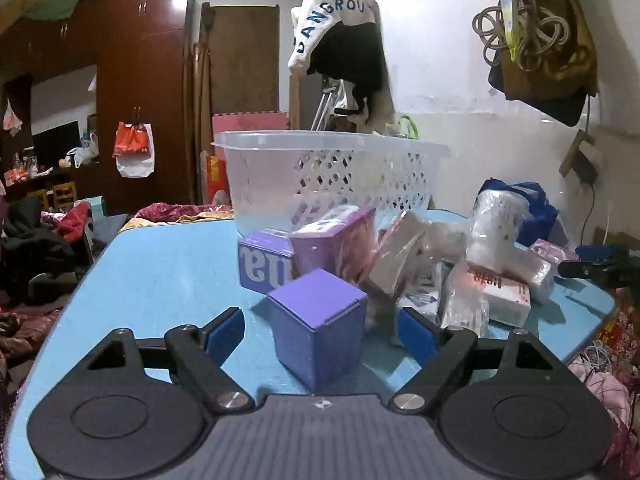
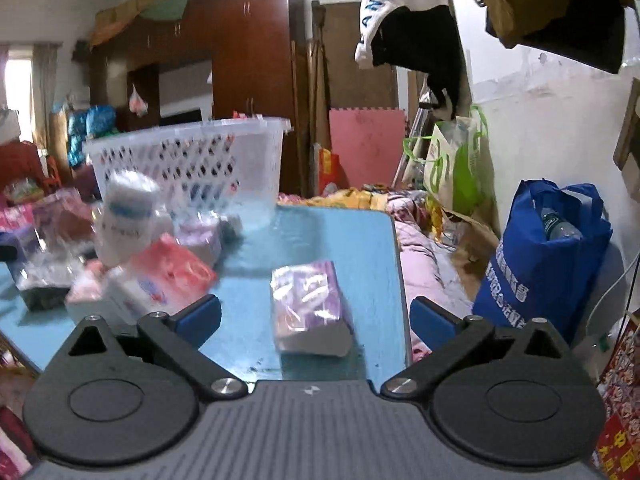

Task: Organize objects
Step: 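Grasp the purple cube box with the left tool while the right grasps a wrapped tissue pack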

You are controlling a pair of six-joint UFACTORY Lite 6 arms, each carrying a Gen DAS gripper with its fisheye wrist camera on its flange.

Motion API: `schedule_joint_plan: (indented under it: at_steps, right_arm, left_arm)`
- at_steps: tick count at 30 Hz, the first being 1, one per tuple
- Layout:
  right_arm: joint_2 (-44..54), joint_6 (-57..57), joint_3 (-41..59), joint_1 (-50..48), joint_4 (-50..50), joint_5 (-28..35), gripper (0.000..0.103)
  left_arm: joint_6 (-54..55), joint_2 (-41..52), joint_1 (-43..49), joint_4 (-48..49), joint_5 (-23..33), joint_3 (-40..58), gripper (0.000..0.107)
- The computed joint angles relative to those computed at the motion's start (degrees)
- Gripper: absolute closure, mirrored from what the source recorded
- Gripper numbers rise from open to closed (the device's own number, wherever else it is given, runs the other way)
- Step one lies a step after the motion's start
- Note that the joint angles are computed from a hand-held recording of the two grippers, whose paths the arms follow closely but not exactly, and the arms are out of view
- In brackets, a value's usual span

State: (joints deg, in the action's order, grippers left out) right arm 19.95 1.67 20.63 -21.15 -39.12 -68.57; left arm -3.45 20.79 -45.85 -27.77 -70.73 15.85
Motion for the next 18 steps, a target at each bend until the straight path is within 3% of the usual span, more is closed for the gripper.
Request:
schedule_joint_plan:
  at_steps: [6, 9, 11, 14, 18]
  right_arm:
    - [3.8, -0.1, 1.55, -1.43, -1.09, -0.97, 0.013]
    - [5.94, 0.11, 2.65, -1.56, -2.49, -1.83, 0.032]
    - [6.26, -1.06, 2.39, -1.04, -2.05, -2.03, 0.052]
    - [5.85, -1.85, 1.26, -0.75, -1.81, -2.62, 0.052]
    - [3.76, -2.53, -1.21, -1.56, -3.86, -3.96, 0.052]
  left_arm:
    - [-2.24, 4.45, 1.26, 0.53, -0.72, 2.54, 0.02]
    - [-2.66, 5.8, 1.38, -0.11, -0.79, 3.71, 0.02]
    - [-2.55, 6.75, 1.54, 0.34, -0.03, 4.64, 0.02]
    - [-1.77, 8.99, -0.56, -2.11, -1.08, 5.89, 0.021]
    - [-1.44, 9.56, -1.23, -2.45, -0.92, 6.56, 0.037]
